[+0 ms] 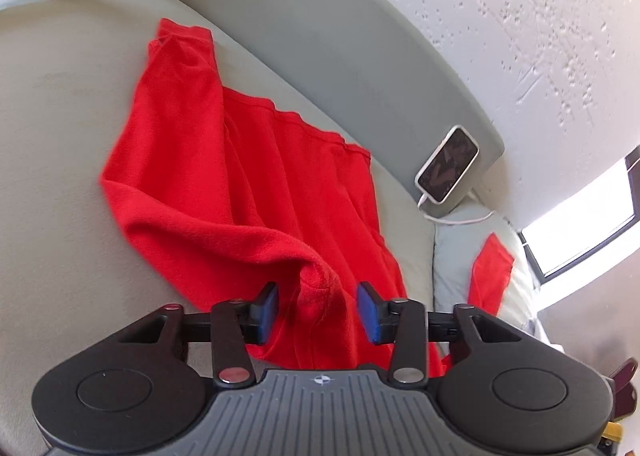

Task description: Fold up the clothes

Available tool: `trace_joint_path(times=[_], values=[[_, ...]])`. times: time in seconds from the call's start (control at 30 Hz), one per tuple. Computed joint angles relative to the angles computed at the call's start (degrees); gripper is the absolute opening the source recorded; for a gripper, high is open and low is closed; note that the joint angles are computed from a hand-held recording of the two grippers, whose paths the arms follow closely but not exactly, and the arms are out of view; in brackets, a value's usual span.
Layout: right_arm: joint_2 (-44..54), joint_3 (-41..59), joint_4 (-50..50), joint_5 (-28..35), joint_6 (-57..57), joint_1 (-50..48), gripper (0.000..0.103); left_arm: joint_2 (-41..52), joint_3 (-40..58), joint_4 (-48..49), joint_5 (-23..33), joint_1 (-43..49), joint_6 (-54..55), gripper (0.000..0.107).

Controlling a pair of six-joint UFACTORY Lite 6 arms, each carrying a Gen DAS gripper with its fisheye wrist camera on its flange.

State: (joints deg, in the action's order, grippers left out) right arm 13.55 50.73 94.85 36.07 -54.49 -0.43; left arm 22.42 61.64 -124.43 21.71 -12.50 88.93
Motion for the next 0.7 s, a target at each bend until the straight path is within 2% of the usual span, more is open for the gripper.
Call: trace_joint_path(times=[0.07, 0.23, 0.3, 0.53, 0.6, 0.63, 0.7], values=[[-0.2, -0.3, 0.0, 0.2, -0.3, -0.2, 0.030, 0.0, 0.6, 3.4, -0.7, -0.2, -3.2, 0.008], [-4.6, -3.8, -2.9, 2.1, 1.9, -1.9, 0.040, -8.2, -7.6, 3.8, 1.0, 1.8, -0.9, 0.002], [-8.6, -7.2, -3.8, 3.8, 2.7, -3.2, 0.043, -14.3, -12.6, 9.1, 2.3, 4.6, -5.7, 0.001], [-31.3, -22.5, -16.1, 14.3, 9.5, -14.6, 0.051, -38.2, -27.0, 49.0, 0.9, 11.6, -47.6, 0.001], [-39.1, -25.4, -21.9, 15.8, 12.7, -19.8, 0.056, -41.7, -30.2, 61.0, -0.4, 12.0, -58.5, 0.001], [-43.0, -26.4, -25.4, 15.7, 14.9, -22.3, 0.062, -42.7, -31.3, 67.0, -0.3, 12.3, -63.6, 0.001], [-50.0, -27.9, -32.8, 14.6, 19.3, -26.6, 0.065, -43.8, -32.4, 79.0, 0.0, 11.7, -75.0, 0.001]])
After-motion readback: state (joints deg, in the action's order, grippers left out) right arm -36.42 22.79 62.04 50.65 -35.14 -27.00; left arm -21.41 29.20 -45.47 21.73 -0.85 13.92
